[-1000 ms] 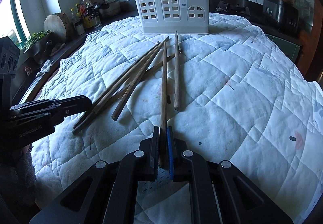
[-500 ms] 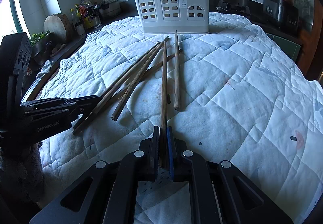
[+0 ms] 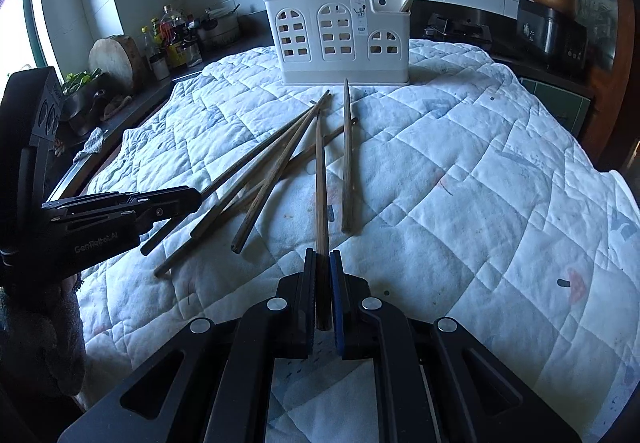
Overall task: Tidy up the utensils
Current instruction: 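Hold the chopsticks in both tools and begin lifting them off the cloth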
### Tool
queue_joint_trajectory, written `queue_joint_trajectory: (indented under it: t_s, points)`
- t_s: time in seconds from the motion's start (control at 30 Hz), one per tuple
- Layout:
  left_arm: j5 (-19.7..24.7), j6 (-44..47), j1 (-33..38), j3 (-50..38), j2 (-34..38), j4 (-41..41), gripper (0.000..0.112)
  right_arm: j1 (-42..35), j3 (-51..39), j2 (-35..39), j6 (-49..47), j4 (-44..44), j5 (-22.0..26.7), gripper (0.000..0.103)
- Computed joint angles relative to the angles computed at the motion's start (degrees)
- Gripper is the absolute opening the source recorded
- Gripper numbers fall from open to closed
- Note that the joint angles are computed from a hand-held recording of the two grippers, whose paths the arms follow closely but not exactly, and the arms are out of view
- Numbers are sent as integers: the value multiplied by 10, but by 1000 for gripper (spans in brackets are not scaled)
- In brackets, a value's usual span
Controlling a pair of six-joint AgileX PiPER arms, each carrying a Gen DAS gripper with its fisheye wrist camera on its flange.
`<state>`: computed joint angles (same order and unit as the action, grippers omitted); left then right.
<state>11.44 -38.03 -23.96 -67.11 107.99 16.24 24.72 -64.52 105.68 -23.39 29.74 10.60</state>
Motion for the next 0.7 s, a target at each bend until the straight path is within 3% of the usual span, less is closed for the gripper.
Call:
queue_joint_trajectory:
  t_s: [0.27, 0.7]
  points:
    - [-11, -16, 4, 15, -13, 21, 6, -4, 7, -23, -13, 11, -2, 7]
    - [1, -353, -16, 27, -49, 392, 6, -13, -10, -47, -30, 16, 3, 7]
